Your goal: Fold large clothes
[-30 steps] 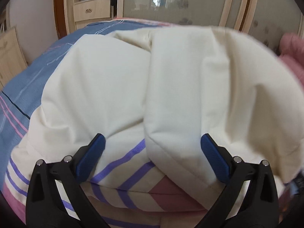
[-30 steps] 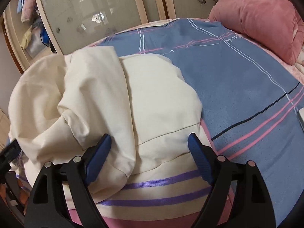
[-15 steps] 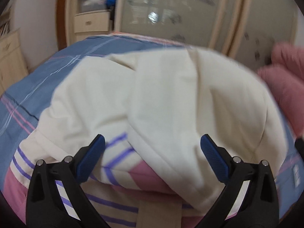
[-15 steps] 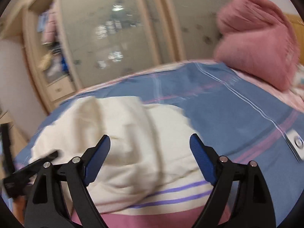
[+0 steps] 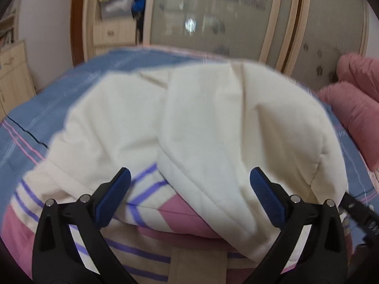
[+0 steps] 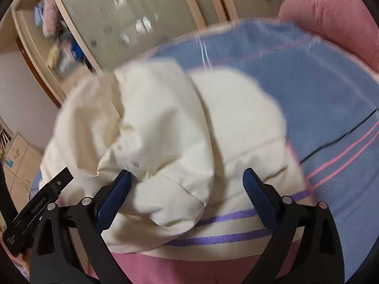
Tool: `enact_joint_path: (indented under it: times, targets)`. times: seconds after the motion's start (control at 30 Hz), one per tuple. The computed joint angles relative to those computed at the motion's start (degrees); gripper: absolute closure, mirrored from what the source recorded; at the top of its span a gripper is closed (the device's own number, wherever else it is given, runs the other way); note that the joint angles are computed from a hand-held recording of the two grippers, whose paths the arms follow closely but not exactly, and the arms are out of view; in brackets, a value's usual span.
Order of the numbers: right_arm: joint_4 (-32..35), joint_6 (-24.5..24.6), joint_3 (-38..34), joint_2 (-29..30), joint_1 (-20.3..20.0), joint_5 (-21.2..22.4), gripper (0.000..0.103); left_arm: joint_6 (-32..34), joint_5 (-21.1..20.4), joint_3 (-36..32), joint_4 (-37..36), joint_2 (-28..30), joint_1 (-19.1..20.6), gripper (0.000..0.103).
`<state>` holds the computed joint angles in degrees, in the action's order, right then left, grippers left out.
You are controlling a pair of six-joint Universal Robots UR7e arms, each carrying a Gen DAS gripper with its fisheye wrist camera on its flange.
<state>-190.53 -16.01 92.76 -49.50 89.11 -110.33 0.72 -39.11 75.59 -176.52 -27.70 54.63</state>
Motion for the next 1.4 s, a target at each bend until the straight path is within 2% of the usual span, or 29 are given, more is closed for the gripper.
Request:
enact_joint_path:
  times: [0.07, 0.1, 0.2, 0.27, 0.33, 0.4, 0.5, 0.57, 0.67, 0.73, 0.8, 0.9, 0.97, 1.0, 1.03, 1.07, 1.1, 1.17, 1.2, 1.27, 1.33, 1.37, 1.4]
  targets:
    - [-4.59, -3.42, 0.74, 0.31, 0.77, 0.54, 0.008, -1.18, 0.36, -0.82, 3.88, 0.02, 0.28, 0.002]
    - [-4.85, -5.39, 0.6, 0.68, 1.19, 0.35, 0.008, -3.11, -0.21, -1.55, 7.7, -0.02, 0.91, 0.002]
    - [3.14, -6.34, -2.87, 2.87, 1.62, -4.17, 0.008, -5.05, -1.12, -3.18, 12.56, 0.58, 2.28, 0.002]
    - [10.23, -2.5, -4.03, 3.14, 1.03, -5.96, 0.007, -6.3, -1.15, -3.97, 15.07, 0.69, 2.53, 0.002]
    - [16.62, 2.51, -4.67, 1.77, -0.63, -2.13, 0.004, -6.47, -1.07, -5.08, 17.0, 0.81, 2.7, 0.002]
    - [18.03, 4.47, -3.88, -0.13, -1.32, 1.37, 0.004, -6.91, -2.02, -3.66, 15.47, -0.63, 2.35, 0.002]
    - [11.88, 4.41, 1.38, -4.12, -1.57, 5.41, 0.004, -7.76, -5.8, 3.38, 11.51, -6.33, 1.41, 0.002]
    - [9.99, 3.62, 5.09, -7.03, -1.62, 5.95, 0.003, -8.54, -4.63, 7.87, 13.82, -10.77, 0.6, 0.002]
    - [13.05, 2.29, 9.73, -11.53, -1.18, 2.39, 0.003, -8.09, -3.34, 15.39, 15.09, -17.8, 0.36, 0.002]
    - [9.53, 1.7, 15.17, -14.57, -0.52, -2.74, 0.003, -6.85, -2.32, 20.56, 16.54, -22.85, 0.75, 0.002]
    - [6.83, 2.0, 19.83, -16.86, -0.73, -5.3, 0.003, -6.73, 0.6, 24.19, 19.35, -26.24, 1.0, 0.002]
    - [5.72, 1.53, 25.05, -18.9, -1.72, -9.91, 0.003, -7.43, 4.49, 28.74, 24.16, -30.5, 1.81, 0.002]
    - [7.46, 2.33, 27.91, -20.53, -2.59, -12.33, 0.003, -8.09, 6.23, 31.62, 25.5, -33.12, 2.23, 0.002]
    - [8.36, 3.24, 29.68, -21.78, -3.41, -12.48, 0.003, -9.12, 5.72, 33.13, 26.28, -34.79, 2.74, 0.002]
    - [9.36, 3.83, 30.2, -22.47, -4.33, -11.37, 0.003, -10.28, 2.95, 34.51, 26.85, -36.74, 3.58, 0.002]
    - [9.39, 4.17, 32.21, -24.18, -5.73, -8.48, 0.003, -10.91, 0.03, 35.03, 27.03, -37.89, 4.49, 0.002]
    - [8.7, 3.88, 33.79, -25.13, -6.41, -7.29, 0.003, -12.12, -4.12, 35.76, 27.35, -39.44, 5.8, 0.002]
    - [11.01, 4.15, 35.73, -26.97, -6.59, -6.39, 0.003, -14.17, -9.57, 37.33, 27.53, -41.67, 7.36, 0.002]
    - [13.47, 4.52, 36.16, -27.99, -6.78, -5.28, 0.003, -14.45, -11.27, 37.93, 27.61, -42.57, 7.81, 0.002]
    - [19.08, 5.03, 37.33, -30.51, -8.43, -0.07, 0.003, -13.88, -13.44, 38.26, 29.79, -43.83, 8.15, 0.002]
    - [18.35, 4.54, 38.65, -31.57, -9.72, 3.02, 0.003, -12.69, -15.27, 38.45, 32.66, -45.06, 8.29, 0.002]
    - [18.33, 4.91, 39.0, -32.11, -10.27, 4.21, 0.007, -12.5, -16.1, 38.45, 32.99, -45.22, 8.4, 0.002]
    - [18.69, 6.18, 39.21, -32.8, -10.68, 4.68, 0.015, -12.68, -18.64, 38.56, 33.32, -46.03, 8.84, 0.004]
